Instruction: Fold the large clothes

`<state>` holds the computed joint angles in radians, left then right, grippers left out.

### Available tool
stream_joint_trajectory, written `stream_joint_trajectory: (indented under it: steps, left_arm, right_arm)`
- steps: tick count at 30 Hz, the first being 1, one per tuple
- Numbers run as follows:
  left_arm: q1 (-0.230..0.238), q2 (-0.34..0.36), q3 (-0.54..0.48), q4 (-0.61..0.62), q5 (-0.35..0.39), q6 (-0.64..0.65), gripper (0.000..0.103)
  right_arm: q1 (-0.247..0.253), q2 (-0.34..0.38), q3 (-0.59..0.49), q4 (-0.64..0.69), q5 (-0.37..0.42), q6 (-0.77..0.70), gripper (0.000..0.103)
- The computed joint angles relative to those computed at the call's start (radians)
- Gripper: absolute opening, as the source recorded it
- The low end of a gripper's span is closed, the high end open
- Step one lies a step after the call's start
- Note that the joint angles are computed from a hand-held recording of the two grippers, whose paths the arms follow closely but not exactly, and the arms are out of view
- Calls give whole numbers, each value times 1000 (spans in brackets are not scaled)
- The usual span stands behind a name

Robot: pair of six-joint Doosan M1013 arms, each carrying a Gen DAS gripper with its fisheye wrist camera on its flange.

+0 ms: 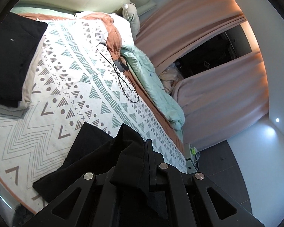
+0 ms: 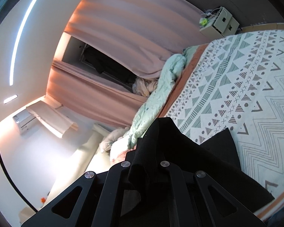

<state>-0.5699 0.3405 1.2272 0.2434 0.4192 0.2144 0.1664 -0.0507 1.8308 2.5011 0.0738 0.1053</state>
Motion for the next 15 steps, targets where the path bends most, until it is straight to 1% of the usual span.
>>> stream_joint_trajectory:
  steps: [1, 4, 5, 10, 12, 13, 15]
  left_arm:
    - [5, 13, -10, -18, 2, 14, 2]
    - [17, 52, -44, -68, 24, 52, 2]
    - [21, 64, -54, -82, 33, 63, 2]
    - [41, 133, -118, -151, 77, 121, 2]
    - [46, 156, -138, -166, 85, 133, 2]
    - [50, 172, -153, -177, 92, 144, 2]
    - [55, 197, -177, -192, 101, 162, 2]
  right_arm:
    - [-4, 11, -5, -31, -1, 35, 4]
    - [-17, 46, -21, -214, 2, 231, 4]
    - [-21, 58, -26, -256, 8, 275, 4]
    - [-34, 114, -52, -329, 8, 343, 4]
    - [-40, 135, -62, -424, 9, 443, 4]
    - [-43, 148, -68, -503, 9, 524, 4]
    - [-48, 167, -78, -617, 8, 639, 4]
